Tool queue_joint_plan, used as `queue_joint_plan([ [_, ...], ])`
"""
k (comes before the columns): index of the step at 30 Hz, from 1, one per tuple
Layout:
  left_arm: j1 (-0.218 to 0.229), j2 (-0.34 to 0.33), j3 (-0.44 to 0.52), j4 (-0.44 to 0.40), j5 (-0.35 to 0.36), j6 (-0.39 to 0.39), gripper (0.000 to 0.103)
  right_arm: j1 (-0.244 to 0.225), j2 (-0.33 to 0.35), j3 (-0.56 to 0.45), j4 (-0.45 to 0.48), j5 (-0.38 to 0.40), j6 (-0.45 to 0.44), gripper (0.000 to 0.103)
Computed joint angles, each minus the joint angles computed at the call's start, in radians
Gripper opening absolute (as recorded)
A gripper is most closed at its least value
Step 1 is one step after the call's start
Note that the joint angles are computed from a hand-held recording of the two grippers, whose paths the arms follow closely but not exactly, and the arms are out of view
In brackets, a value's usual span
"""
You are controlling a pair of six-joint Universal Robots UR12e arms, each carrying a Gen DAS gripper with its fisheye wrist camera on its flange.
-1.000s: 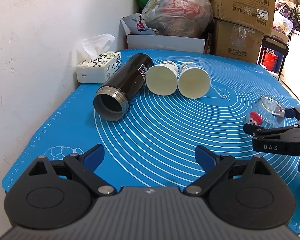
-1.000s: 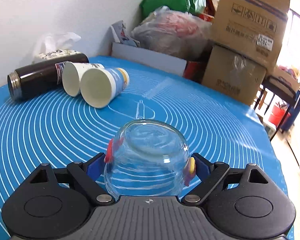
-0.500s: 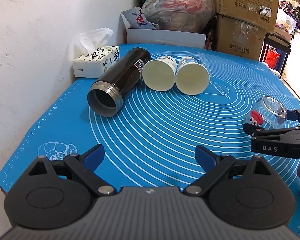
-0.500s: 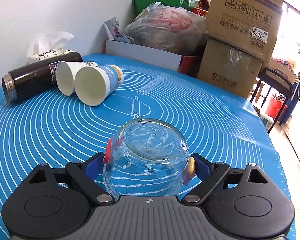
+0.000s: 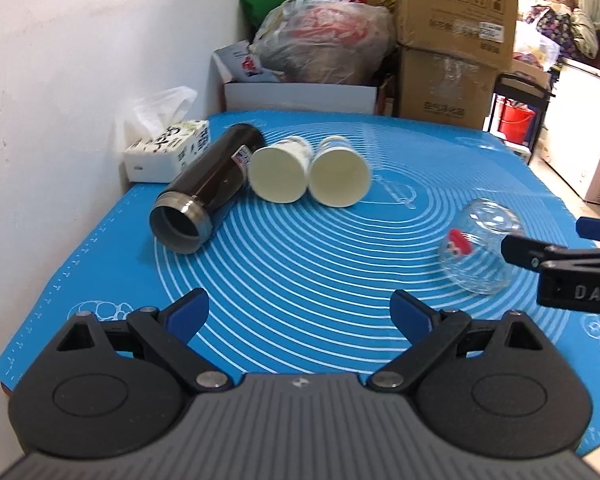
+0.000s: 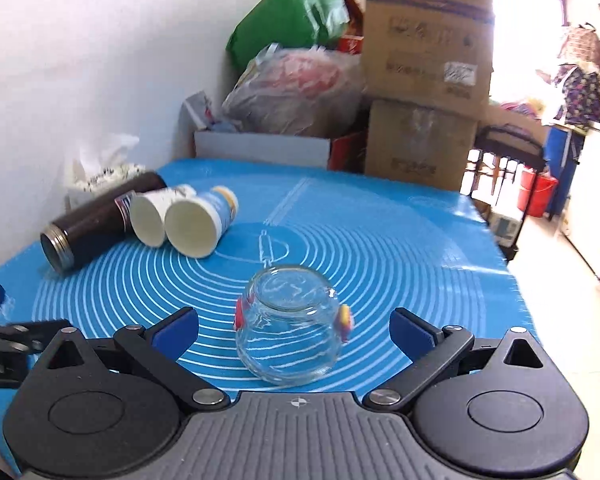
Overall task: Flip cup upside down
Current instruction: 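Open the right tool and withdraw from the upside-down jar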
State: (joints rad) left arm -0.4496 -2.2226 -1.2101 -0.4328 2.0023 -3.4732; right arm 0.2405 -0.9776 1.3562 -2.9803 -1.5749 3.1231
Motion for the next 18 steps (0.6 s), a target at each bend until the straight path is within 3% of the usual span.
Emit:
queue_joint_plan([
  [6, -0.017, 0.023, -0.023, 0.015, -0.014, 0.026, 0.096, 0.000, -0.070, 0.087, -0.044, -0.019, 0.078, 0.103],
  [11, -0.034, 0.038, -0.049, 0.018, -0.009, 0.061, 0.096, 0.010, -0.115, 0.164, -0.099, -0.062, 0.078, 0.103],
  [18, -0.046, 0.056, -0.089, 0.024, -0.017, 0.055, 0.096, 0.006, -0.171, 0.251, -0.104, -0.034, 0.132, 0.103],
])
